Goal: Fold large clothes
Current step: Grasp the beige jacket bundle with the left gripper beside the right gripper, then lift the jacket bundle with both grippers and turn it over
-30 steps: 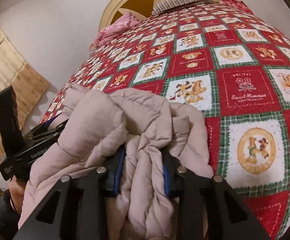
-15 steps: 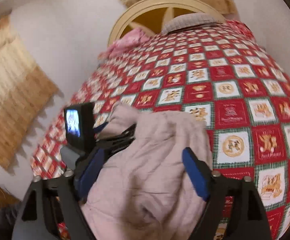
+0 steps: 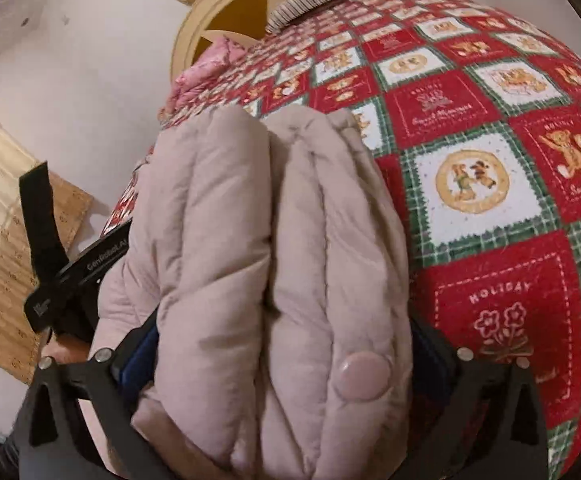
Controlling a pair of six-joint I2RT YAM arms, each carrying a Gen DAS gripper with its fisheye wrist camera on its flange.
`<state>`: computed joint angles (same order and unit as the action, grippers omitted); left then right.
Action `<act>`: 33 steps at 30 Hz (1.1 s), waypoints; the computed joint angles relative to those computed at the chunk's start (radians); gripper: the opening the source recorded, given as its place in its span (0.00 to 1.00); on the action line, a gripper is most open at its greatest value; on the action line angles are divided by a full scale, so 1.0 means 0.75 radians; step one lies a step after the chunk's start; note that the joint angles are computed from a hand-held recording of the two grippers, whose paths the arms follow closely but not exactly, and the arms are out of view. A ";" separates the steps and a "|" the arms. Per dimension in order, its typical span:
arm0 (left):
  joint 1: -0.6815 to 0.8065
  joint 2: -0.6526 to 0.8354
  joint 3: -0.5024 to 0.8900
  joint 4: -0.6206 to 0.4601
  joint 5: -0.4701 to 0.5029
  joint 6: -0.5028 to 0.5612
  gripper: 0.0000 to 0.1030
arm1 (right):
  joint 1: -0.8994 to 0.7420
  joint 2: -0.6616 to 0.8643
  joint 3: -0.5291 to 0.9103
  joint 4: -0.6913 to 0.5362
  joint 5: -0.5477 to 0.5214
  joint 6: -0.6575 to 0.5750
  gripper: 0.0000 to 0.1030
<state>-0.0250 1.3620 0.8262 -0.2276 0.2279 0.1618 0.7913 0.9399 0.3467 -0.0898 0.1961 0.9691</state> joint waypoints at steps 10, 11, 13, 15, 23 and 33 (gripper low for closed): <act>0.826 0.202 0.337 -0.772 1.143 0.408 0.93 | 0.032 -0.029 -0.082 0.114 0.006 -0.060 1.00; 0.886 0.216 0.350 -0.845 1.160 0.485 0.93 | 0.032 -0.033 -0.087 0.119 0.006 -0.061 1.00; 0.982 0.293 0.399 -1.128 1.195 0.770 0.93 | 0.065 -0.059 -0.088 0.095 0.030 -0.043 1.00; 1.000 0.329 0.369 -1.331 1.186 1.008 0.93 | 0.073 -0.066 -0.096 0.099 0.035 -0.039 1.00; 0.807 0.198 0.045 -1.105 1.099 0.855 0.97 | 0.053 -0.095 -0.123 0.114 0.011 -0.041 1.00; 0.634 0.176 0.122 -1.030 0.958 0.587 0.99 | 0.073 -0.082 -0.106 0.101 0.027 -0.047 1.00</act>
